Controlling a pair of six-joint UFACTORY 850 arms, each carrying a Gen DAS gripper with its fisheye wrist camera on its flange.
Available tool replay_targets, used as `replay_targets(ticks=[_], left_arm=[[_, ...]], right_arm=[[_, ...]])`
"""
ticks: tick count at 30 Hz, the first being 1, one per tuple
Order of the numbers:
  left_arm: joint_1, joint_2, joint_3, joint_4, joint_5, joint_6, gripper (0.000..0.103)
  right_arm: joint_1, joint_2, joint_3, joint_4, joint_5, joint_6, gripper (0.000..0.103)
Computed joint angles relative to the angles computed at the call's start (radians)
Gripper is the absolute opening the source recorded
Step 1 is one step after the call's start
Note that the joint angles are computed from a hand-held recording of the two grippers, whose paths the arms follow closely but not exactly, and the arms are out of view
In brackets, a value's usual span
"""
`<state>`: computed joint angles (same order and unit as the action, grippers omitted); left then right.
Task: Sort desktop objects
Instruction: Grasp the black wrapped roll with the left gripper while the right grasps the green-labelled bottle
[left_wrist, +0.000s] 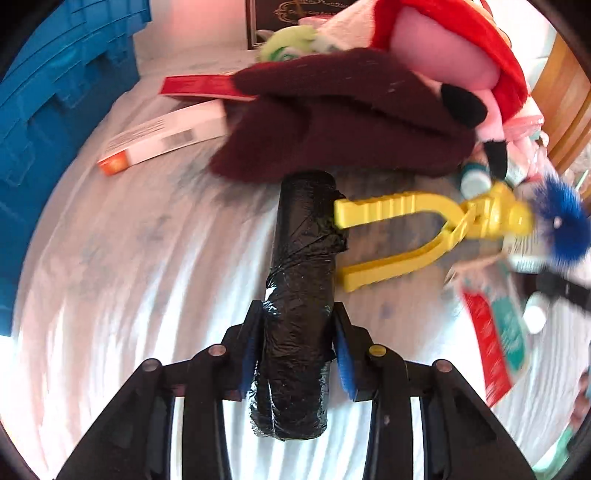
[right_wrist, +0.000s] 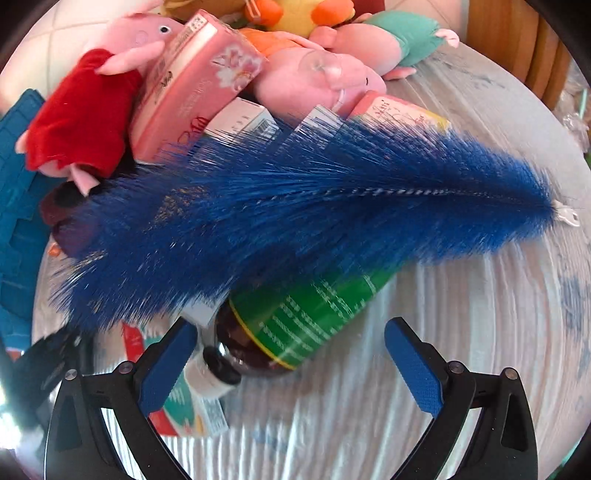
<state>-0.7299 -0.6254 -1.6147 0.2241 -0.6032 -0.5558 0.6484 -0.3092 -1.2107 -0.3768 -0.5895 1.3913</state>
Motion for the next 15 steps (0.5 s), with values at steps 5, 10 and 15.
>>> replay_targets(ticks=[5, 10, 15], left_arm=[[0.021, 0.094, 0.138, 0.016, 0.022, 0.015, 0.036], [0.038, 0.135, 0.192, 0.005, 0.016, 0.067, 0.035], [0.053, 0.154, 0.198, 0.005, 0.038, 0.084, 0.035]], right_arm=[[0.015, 0.023, 0.017, -0.006, -0.026, 0.017, 0.061], [0.052, 0.077, 0.07, 0.0, -0.071, 0.042, 0.05], [0.095, 0.133, 0.123, 0.021, -0.154, 0.073, 0.046]])
